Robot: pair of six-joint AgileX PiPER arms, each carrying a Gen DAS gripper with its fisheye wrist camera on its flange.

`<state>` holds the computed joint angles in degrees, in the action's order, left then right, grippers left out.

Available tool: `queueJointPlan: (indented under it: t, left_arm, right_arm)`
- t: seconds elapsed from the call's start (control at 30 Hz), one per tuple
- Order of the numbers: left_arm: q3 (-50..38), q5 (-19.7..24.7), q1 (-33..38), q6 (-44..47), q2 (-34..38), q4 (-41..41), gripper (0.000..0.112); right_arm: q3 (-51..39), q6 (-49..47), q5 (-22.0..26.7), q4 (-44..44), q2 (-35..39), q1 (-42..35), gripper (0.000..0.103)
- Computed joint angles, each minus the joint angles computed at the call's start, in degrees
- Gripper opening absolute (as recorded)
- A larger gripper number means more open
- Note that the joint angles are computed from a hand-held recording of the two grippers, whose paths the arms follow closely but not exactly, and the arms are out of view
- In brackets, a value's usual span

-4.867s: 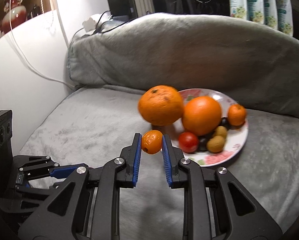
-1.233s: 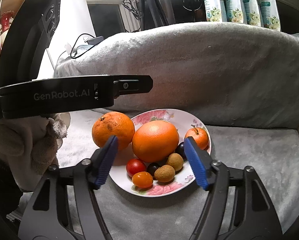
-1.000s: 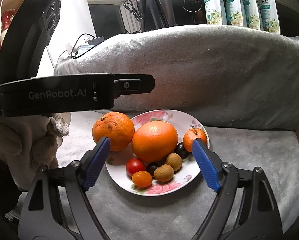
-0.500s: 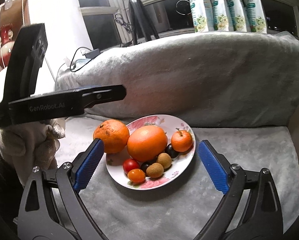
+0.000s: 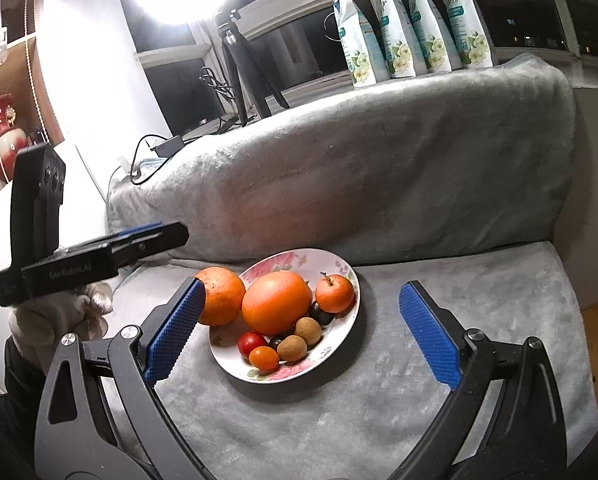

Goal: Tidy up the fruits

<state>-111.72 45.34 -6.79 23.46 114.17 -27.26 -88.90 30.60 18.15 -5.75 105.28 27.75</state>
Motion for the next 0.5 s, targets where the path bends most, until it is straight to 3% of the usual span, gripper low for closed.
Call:
queueJointPlan:
  t: [0.5]
  left_arm:
    - [19.3,-5.6,2.4,8.6,-12.9,-8.0,0.078]
  right_arm:
    - [-1.5,18.1,6.0,-19.9,-1.7,5.8,0.100]
